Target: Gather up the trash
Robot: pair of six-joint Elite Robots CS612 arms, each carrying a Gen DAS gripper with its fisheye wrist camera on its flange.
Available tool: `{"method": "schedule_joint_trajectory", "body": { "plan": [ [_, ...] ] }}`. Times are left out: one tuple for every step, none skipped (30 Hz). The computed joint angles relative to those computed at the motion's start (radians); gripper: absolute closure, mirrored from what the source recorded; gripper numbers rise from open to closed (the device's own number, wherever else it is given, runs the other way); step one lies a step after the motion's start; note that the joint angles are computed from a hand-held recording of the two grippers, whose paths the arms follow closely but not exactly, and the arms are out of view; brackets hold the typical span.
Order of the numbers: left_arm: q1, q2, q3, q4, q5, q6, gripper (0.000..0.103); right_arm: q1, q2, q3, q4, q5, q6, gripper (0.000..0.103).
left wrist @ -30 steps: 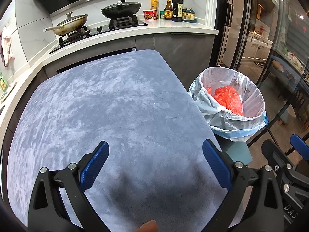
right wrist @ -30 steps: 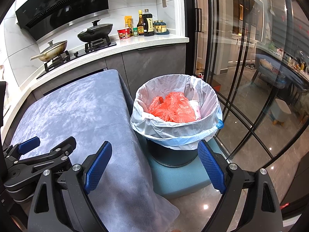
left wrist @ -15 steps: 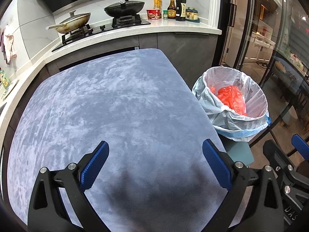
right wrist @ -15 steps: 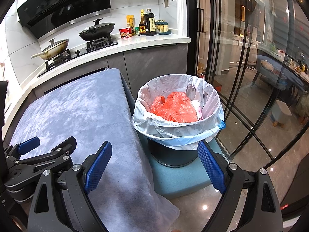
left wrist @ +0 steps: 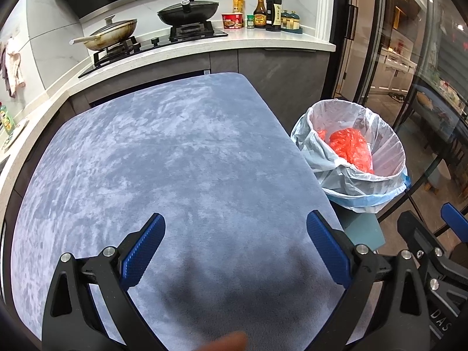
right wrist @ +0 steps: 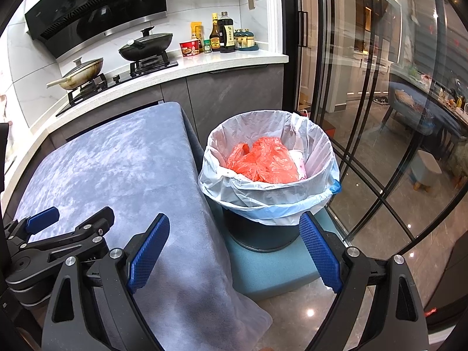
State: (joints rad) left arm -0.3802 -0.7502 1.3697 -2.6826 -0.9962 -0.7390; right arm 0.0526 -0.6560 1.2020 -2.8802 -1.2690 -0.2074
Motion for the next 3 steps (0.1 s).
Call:
{"method": "schedule_joint_trajectory", "body": {
  "plan": [
    [0.0,0.0,0.001,-0.003,-0.001,0.0,0.01,0.0,0.0,0.001,0.0,0.0,0.0,0.017],
    [0.0,0.0,0.001,-0.003,-0.005,0.002,0.01,-0.001,0.0,0.0,-0.001,0.0,0.001,0.017],
    [0.001,0.0,0.001,-0.004,-0.011,0.004,0.01,-0.001,0.0,0.0,0.0,0.0,0.002,0.017]
  ]
}}
